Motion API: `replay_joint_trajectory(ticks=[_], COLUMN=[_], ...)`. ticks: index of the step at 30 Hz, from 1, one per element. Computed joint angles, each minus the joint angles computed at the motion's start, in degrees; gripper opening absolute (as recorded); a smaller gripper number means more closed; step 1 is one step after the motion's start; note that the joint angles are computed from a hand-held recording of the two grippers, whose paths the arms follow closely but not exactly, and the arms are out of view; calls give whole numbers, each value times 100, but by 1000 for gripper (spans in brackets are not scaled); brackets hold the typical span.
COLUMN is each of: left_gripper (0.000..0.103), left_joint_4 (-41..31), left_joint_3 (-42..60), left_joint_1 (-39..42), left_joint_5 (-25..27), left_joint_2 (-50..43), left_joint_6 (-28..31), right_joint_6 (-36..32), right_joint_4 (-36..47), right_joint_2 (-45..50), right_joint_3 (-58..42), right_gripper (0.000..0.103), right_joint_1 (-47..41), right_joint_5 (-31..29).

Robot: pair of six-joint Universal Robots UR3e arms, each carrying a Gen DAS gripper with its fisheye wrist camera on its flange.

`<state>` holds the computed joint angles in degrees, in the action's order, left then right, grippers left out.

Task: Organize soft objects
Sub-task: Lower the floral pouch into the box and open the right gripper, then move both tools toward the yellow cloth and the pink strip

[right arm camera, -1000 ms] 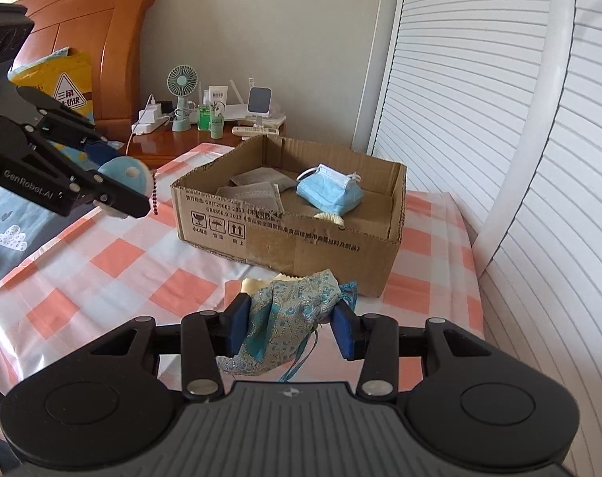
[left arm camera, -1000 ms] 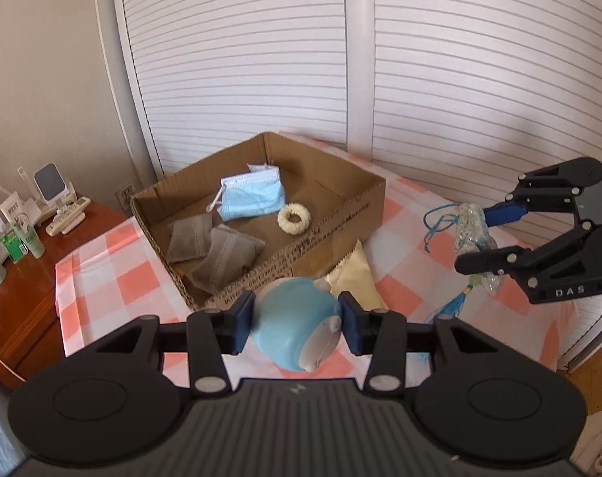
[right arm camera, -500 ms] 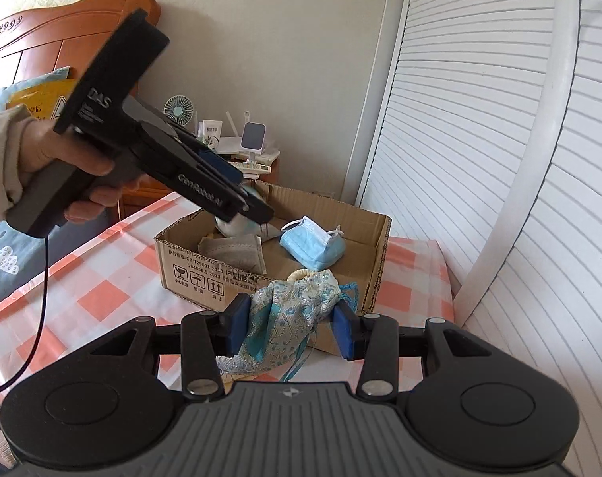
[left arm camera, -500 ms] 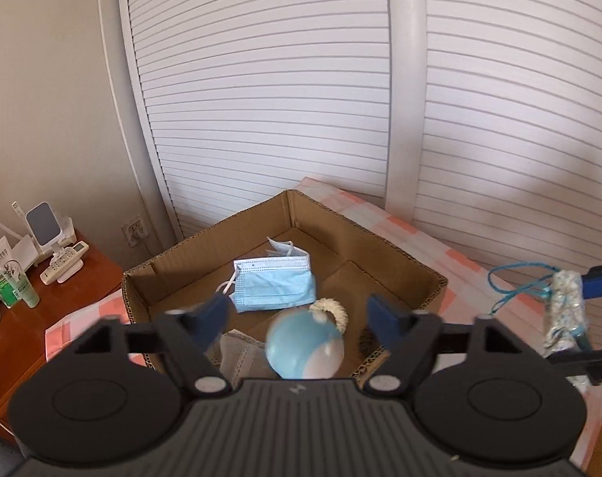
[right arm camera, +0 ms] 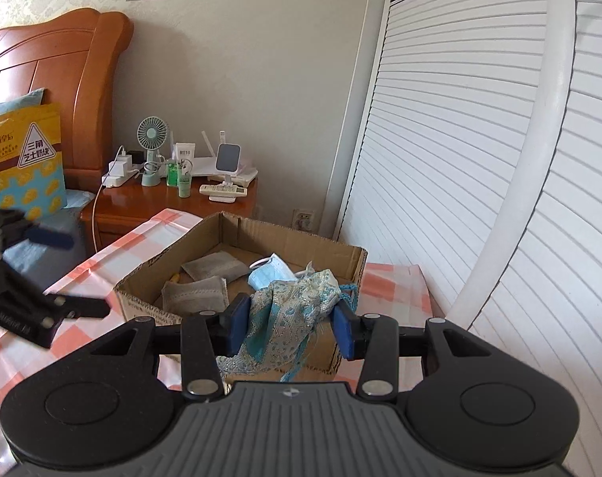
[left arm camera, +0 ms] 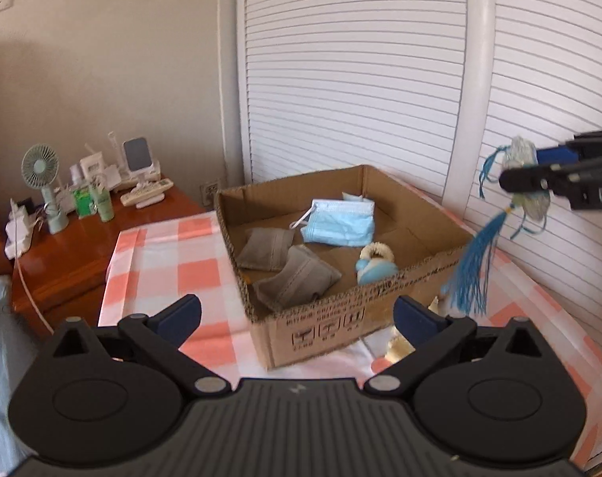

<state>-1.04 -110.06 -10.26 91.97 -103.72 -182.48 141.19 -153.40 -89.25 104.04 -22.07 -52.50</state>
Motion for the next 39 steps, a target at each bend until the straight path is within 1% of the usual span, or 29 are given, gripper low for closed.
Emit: replay_joint_trajectory(ticks=[3, 6, 11, 13, 15, 16, 17, 18, 20, 22, 25, 29, 31, 35, 39], left_gripper=[102, 102, 102, 102, 102, 102, 102, 102, 102, 102, 102, 102, 102, 102, 102], left_joint_4=[236, 523, 611, 705, 785, 830, 839, 835, 818, 810, 883, 924, 900, 905, 879], left_joint_3=[-458, -809, -982, -1088, -1206, -1257, -1287, -1307, -1344, -1368, -1436, -1485, -1507, -1565, -1659], left_joint_1=[-103, -166, -320, -311, -235, -195, -166, -147, -163, -164, -169, -193, -232, -277, -239], left_joint_5=[348, 651, 1337, 1399, 1321, 1276, 1239, 1215, 1233, 1204, 1155, 1088, 1106, 1087, 879], left_joint_2=[122, 160, 184, 236, 306, 323, 330, 339, 347, 357, 373, 405, 452, 554, 677], left_joint_6=[-315, -424, -483, -479, -540, -577, -611, -624, -635, -587, -539, -554, -567, -568, -536], right_joint_6=[352, 643, 954, 1063, 1183, 1226, 1295, 1378, 1493, 1509, 1414, 1318, 1356, 1349, 1344], right_joint_4=[48, 61, 318, 549, 894, 986, 1111, 1289, 1484, 1530, 1515, 1084, 905, 450, -44], right_joint_2=[491, 1070, 2186, 2660, 3197, 3415, 3674, 3911, 4327, 4548, 4414, 3835, 3511, 2797, 2229], right_joint_3=[-698, -1461, -2965, -3640, -4451, -4761, -5146, -5527, -6134, -6384, -6036, -4943, -4419, -3267, -2221], right_gripper=[49, 49, 49, 49, 49, 52, 59, 64, 94, 99, 99, 100, 103, 103, 103], right_joint_1=[265, 615, 1303, 1550, 1800, 1895, 2004, 2085, 2246, 2392, 2418, 2377, 2298, 2093, 1922], right_joint_5=[-217, -498, -1007, -1174, -1342, -1405, -1489, -1551, -1687, -1958, -1996, -2135, -2058, -1826, -1673])
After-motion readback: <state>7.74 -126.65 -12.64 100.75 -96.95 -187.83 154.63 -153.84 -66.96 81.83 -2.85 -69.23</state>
